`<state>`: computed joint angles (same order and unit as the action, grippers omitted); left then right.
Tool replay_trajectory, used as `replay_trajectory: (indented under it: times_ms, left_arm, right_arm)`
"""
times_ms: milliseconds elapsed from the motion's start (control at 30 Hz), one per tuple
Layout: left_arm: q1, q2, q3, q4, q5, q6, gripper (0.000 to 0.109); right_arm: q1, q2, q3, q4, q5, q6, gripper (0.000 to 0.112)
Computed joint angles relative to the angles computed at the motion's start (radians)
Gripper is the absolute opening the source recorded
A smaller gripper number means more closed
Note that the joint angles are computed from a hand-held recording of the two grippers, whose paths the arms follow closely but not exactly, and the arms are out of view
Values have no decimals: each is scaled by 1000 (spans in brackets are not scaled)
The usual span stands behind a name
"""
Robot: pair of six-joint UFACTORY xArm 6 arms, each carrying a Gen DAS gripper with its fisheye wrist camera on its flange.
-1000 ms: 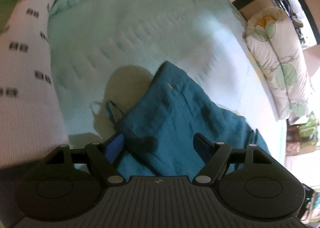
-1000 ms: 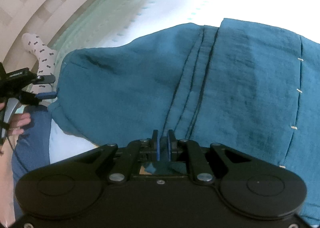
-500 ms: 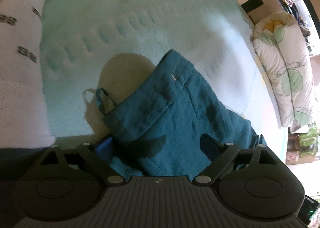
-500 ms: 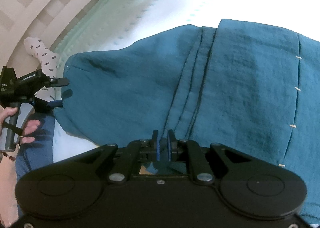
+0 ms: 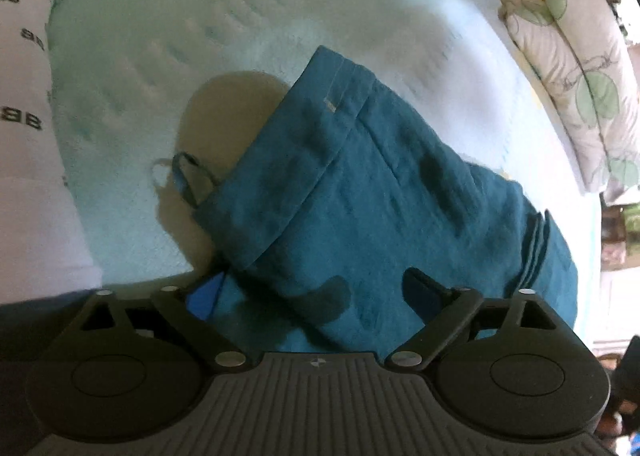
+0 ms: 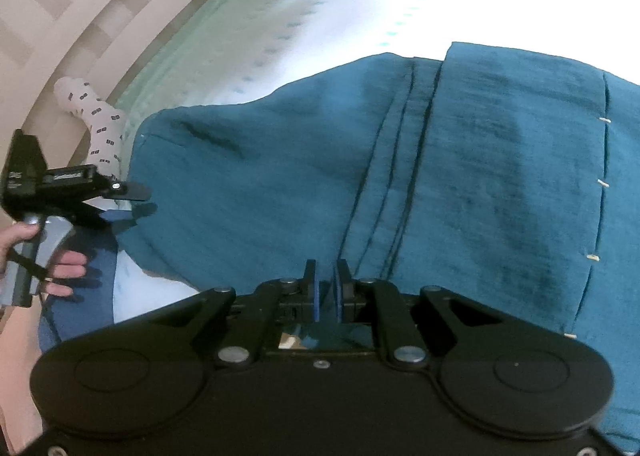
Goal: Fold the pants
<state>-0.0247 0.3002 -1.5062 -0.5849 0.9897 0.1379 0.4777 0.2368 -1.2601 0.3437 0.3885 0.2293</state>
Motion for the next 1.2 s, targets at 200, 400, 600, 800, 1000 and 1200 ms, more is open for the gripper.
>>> replay_trajectory:
  times_ms: [200,400,600,800,1000,1200]
  left_arm:
    - [-19,-14,22,3,-57,-58,73]
    - [-70,-67,41,-7,-96,-13,11]
    - [-210,-138,-4,7,-187,35,11]
    - [-396,-61,-188,-136,-167,149,9]
    - [-564,172,-431,-307,-92,211,29]
    - [-600,223,-464,-339,-89,209,36]
  right_arm:
    - [-2,-1,6,13,-9,0,19]
    - [-7,-40,57,43,-41,-20,18]
    - [-35,-122,154,44,-101,4,18]
    - [-103,-258,312,-19,-150,100,18]
    - [-209,-417,469,-233,-135,365,18]
    - [-284,-526,556,-376,-92,537,19]
